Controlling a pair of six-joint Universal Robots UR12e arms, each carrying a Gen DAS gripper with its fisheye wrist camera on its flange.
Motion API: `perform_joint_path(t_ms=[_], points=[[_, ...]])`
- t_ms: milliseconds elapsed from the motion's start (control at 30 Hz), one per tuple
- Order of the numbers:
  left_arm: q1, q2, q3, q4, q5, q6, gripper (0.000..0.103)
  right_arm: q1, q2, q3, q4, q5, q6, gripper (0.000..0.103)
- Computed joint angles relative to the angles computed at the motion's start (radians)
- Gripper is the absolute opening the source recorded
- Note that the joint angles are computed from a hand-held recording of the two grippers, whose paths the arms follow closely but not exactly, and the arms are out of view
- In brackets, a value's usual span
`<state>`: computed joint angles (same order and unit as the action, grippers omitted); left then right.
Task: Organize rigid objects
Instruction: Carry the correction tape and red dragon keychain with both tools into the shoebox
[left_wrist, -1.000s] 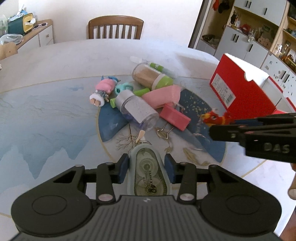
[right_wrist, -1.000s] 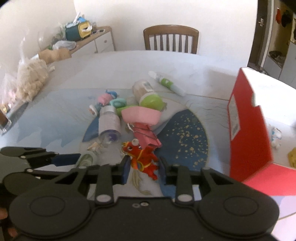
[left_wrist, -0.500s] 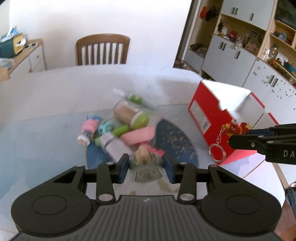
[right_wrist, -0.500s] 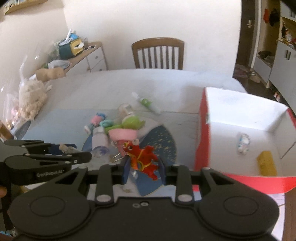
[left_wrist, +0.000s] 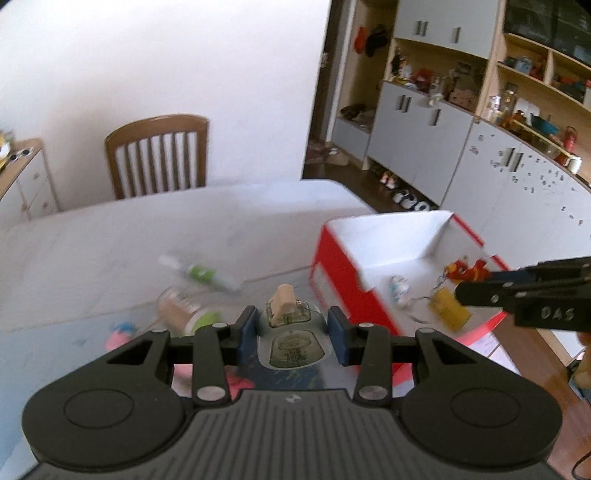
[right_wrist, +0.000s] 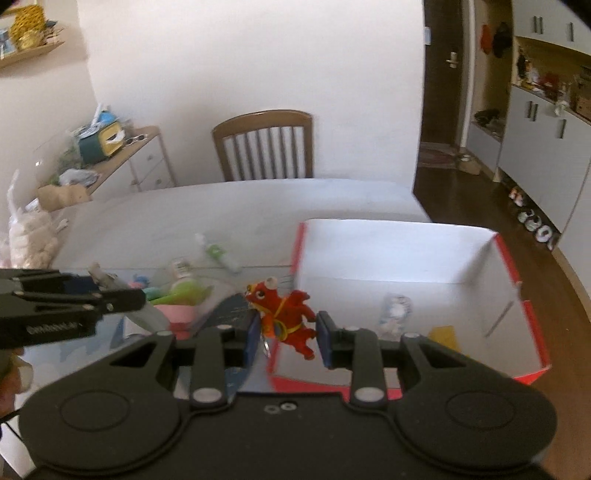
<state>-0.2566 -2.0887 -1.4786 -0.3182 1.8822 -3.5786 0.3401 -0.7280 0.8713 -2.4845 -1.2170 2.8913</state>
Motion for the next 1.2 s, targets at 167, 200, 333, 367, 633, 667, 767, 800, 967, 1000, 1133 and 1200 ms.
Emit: perform_joint_path(t_ms=[167,200,333,367,633,667,767,800,967,1000,1133,1200], points=[[-0.011,-0.053,0.104,-0.029,-0.029,0.022,0.04,-0.024,0.02,-0.04,0.028,-0.002,-0.01,0.032],[-0.013,-0.066,0.127,-0.04,-0.039,0.024,0.041,-0.029,0.026,-0.051,0.036,-0.005,-0.013,0.032],[-0.022,-0.114,0.213,-0.084,-0.061,0.036,0.04,-0.046,0.048,-0.089,0.065,-0.013,-0.017,0.028],[-0.024,-0.126,0.233,-0.095,-0.063,0.041,0.04,-0.051,0.056,-0.106,0.083,-0.015,-0.016,0.022],[-0.034,-0.228,0.401,-0.219,-0.113,0.061,0.04,-0.08,0.143,-0.261,0.216,-0.024,-0.022,0.007],[-0.034,-0.244,0.426,-0.244,-0.122,0.065,0.041,-0.082,0.156,-0.282,0.231,-0.026,-0.025,0.007],[-0.035,-0.293,0.503,-0.327,-0.134,0.073,0.04,-0.09,0.189,-0.341,0.285,-0.021,-0.033,0.008],[-0.034,-0.308,0.526,-0.358,-0.14,0.076,0.041,-0.093,0.198,-0.356,0.3,-0.017,-0.037,0.008],[-0.031,-0.38,0.638,-0.525,-0.148,0.088,0.04,-0.1,0.233,-0.414,0.363,0.0,-0.063,0.008],[-0.03,-0.391,0.655,-0.551,-0.15,0.086,0.041,-0.101,0.242,-0.43,0.376,0.002,-0.07,0.009],[-0.027,-0.438,0.73,-0.638,-0.157,0.096,0.04,-0.101,0.262,-0.467,0.423,0.013,-0.092,0.01],[-0.027,-0.459,0.771,-0.661,-0.154,0.118,0.04,-0.102,0.274,-0.49,0.444,0.021,-0.101,0.011]])
